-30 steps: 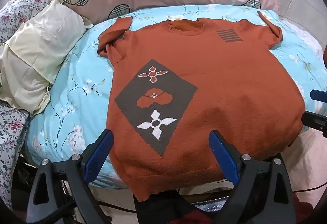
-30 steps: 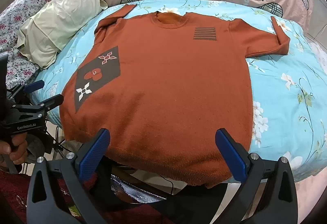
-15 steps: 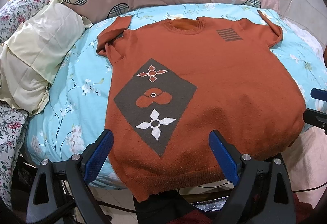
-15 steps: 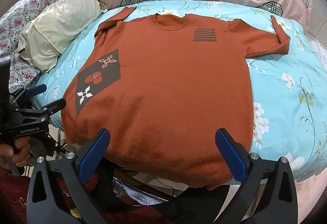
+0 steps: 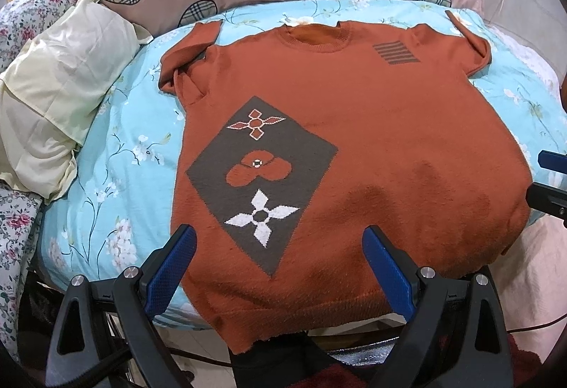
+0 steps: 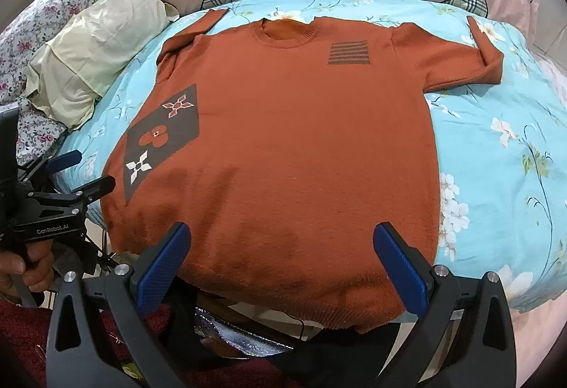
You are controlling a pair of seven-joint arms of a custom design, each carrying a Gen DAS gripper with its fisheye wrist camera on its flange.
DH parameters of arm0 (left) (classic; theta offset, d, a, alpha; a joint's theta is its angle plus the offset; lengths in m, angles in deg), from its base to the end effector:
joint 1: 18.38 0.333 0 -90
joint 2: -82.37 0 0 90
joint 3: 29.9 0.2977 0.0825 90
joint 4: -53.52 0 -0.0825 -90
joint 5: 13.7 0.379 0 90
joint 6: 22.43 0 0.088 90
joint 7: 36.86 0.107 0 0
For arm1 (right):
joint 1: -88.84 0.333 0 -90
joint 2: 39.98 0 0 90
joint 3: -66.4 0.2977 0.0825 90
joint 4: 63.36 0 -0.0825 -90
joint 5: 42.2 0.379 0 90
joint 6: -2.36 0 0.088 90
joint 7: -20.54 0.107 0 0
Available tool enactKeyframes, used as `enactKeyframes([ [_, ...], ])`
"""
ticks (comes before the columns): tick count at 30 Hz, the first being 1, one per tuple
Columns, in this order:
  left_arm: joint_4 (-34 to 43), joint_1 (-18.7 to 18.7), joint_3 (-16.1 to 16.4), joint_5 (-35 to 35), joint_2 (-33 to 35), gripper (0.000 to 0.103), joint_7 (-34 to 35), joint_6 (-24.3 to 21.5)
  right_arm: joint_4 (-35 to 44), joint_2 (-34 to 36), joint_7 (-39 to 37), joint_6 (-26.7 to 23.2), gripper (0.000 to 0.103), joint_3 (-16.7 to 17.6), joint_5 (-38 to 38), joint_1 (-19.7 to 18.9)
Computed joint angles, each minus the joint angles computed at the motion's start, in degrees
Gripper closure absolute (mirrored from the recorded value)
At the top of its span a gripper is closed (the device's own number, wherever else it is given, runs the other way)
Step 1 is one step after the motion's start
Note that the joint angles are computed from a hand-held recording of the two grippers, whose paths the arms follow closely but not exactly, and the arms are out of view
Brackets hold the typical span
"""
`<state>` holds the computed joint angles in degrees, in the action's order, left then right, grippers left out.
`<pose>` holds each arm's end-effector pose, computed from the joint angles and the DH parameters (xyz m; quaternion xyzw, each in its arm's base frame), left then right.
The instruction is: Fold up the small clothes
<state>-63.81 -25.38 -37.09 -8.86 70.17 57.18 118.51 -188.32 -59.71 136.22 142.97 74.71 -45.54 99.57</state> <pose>0.5218 -0.1374 0.5859 -0.5362 0.7852 -0.2036 0.2335 0.4692 0.1704 0.5829 -0.6474 0.6982 -0.1612 0.2594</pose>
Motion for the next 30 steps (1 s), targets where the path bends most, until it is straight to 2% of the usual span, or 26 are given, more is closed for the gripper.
enactKeyframes([
  [1, 0.19, -0.01, -0.05, 0.06, 0.21, 0.008, 0.0, -0.13, -0.43, -0.1, -0.03, 0.87, 0.001, -0.21, 0.31, 0.02],
  [2, 1.39, -0.35, 0.18, -1.42, 0.59, 0.008, 0.58, -2.67, -0.31, 0.03, -0.01, 0.69, 0.001, -0.32, 0.78, 0.1],
  [4, 1.74, -0.33, 0.02, -1.57, 0.92, 0.008, 0.6, -3.0, -0.1, -0.01, 0.27, -0.17, 0.001, -0.04, -0.15, -0.37],
  [7, 1.25, -0.07, -0.37, -0.3, 1.23, 0.008, -0.09, -1.01, 0.07, 0.11, 0.2, -0.31, 0.001, -0.53, 0.39, -0.4],
  [10, 3.06, -0.41, 0.03, -2.83, 2.3, 0.008, 1.01, -4.07, -0.03, 0.41, -0.38, 0.5, 0.001, -1.28, 1.97, -0.28],
  [13, 3.72, -0.02, -0.38, -1.96, 3.3, 0.008, 0.43, -4.04, 0.06, 0.97, -1.13, 1.3, 0.001, -2.11, 3.68, -0.37],
  [20, 7.33, 0.21, -0.98, -1.46, 6.92, 0.008, -0.32, -5.41, 0.12, 1.86, -0.99, 5.41, 0.001, -4.08, 4.41, -3.52],
  [23, 9.22, 0.35, -1.22, -1.42, 8.57, 0.008, -0.35, -5.7, 1.52, 3.02, 0.15, 6.8, 0.009, -4.98, 2.34, -6.66],
  [25, 10.94, 0.41, -1.52, -0.46, 10.06, 0.008, -0.96, -5.73, 3.37, 4.88, 0.28, 8.79, 0.021, -6.7, 2.43, -8.61],
  [28, 13.83, 0.46, -1.89, 0.63, 12.41, 0.008, -1.9, -5.68, 6.85, 8.54, -1.77, 11.42, 0.03, -9.96, 5.47, -10.56],
  [29, 14.69, 0.45, -2.0, 0.63, 13.06, 0.008, -2.09, -5.65, 8.44, 9.9, -1.29, 10.76, 0.033, -10.4, 5.49, -11.46],
  [30, 15.63, 0.41, -2.13, 0.76, 13.81, 0.008, -2.35, -5.65, 10.15, 11.52, -1.44, 10.62, 0.04, -11.26, 6.58, -12.12],
])
